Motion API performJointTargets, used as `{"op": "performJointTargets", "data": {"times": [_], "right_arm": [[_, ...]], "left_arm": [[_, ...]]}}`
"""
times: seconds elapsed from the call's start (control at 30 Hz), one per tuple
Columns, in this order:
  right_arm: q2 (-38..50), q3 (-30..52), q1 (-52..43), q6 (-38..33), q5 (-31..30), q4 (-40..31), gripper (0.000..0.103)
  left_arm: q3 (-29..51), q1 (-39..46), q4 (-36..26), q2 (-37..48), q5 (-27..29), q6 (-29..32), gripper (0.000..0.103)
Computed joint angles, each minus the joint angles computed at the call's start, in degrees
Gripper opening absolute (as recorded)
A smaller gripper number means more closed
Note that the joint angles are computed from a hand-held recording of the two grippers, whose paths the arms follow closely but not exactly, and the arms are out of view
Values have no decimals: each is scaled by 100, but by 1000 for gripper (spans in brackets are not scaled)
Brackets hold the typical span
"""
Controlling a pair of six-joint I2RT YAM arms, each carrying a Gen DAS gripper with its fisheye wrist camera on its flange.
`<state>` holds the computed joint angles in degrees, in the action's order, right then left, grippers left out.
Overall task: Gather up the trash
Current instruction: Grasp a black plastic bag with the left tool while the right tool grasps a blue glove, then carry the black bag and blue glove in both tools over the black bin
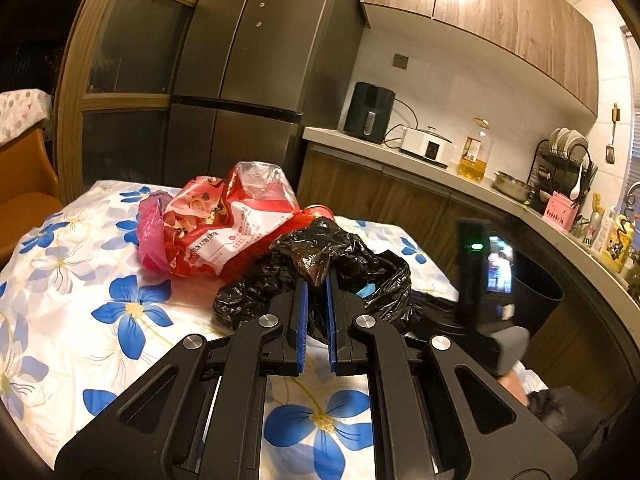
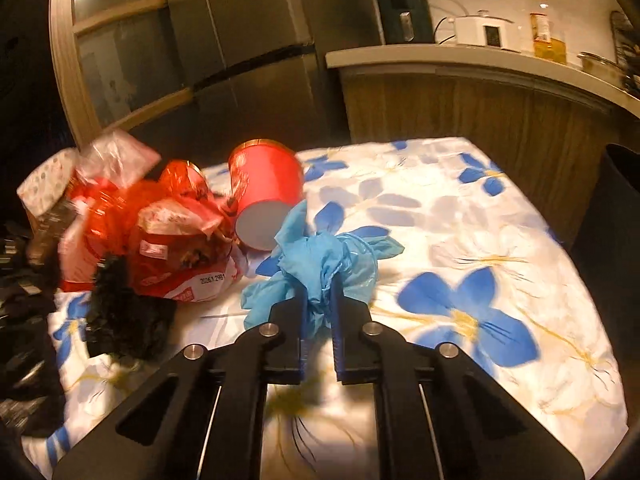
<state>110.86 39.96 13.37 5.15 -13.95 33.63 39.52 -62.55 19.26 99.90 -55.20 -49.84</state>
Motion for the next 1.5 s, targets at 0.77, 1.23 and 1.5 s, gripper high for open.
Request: {"op": "performJointTargets", "data": {"times": [0.77,1.23,1.5], "right_arm": [[-2697,-1821,-2656,-1011,-1924,-419,9],[-2569,-1487,-3921,-1188,-2389,-501,9],[-2211,-1033,-4458,-1025,-2312,-239,9]], "left_arm": [[2101,-368,-525,1268,18,784,7],[3606,-236,-709,2201,482,1522,7],[5012,-91,-799,2991,907,2301,7]]}}
